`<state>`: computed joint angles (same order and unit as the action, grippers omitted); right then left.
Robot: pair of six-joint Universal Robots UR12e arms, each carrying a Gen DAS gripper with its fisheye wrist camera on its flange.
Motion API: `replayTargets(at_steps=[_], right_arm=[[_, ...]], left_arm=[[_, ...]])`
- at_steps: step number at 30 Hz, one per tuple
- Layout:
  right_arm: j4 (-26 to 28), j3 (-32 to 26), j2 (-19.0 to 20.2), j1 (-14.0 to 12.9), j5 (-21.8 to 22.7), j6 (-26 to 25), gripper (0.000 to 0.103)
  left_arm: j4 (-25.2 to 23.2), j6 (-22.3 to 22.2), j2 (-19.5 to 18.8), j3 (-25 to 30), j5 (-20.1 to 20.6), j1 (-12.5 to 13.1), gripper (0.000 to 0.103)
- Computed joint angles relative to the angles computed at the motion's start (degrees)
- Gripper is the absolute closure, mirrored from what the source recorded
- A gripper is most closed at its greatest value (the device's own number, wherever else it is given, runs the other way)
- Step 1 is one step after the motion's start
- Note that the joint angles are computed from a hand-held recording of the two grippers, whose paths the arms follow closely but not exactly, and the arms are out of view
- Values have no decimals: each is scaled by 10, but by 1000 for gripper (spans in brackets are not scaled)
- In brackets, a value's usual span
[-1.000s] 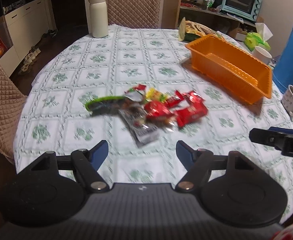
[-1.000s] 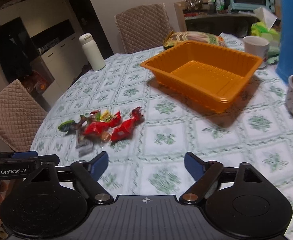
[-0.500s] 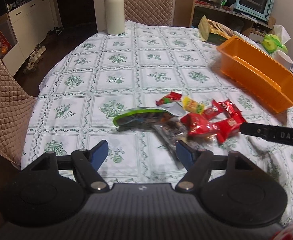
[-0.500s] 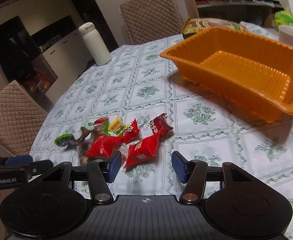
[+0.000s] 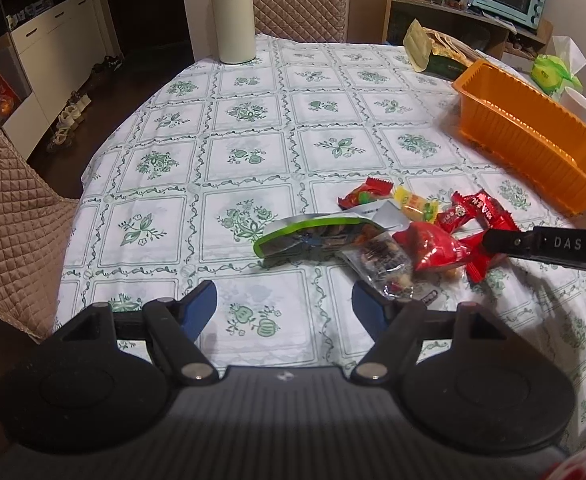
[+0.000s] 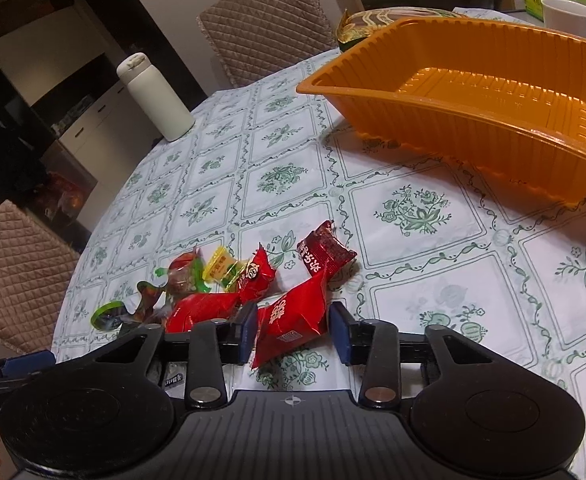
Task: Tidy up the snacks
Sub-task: 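Reach both tools toward the snack pile and open their fingers, then grasp the white-green packet with left tool while right tool grasps a red candy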
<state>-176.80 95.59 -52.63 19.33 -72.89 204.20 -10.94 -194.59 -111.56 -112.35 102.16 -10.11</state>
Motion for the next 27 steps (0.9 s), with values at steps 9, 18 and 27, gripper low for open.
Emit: replayTargets(at_steps=[9, 18, 27], right_arm=[[-14, 0, 1, 2, -6, -12, 82], [-17, 11, -18, -3, -23, -21, 84], [-11, 32, -35, -15, -37, 9, 84]], left_arm=[[14, 46, -10, 6, -4, 5, 33], [42, 151, -37, 26, 5, 6, 37], [41, 280, -64, 44, -5, 8, 54]])
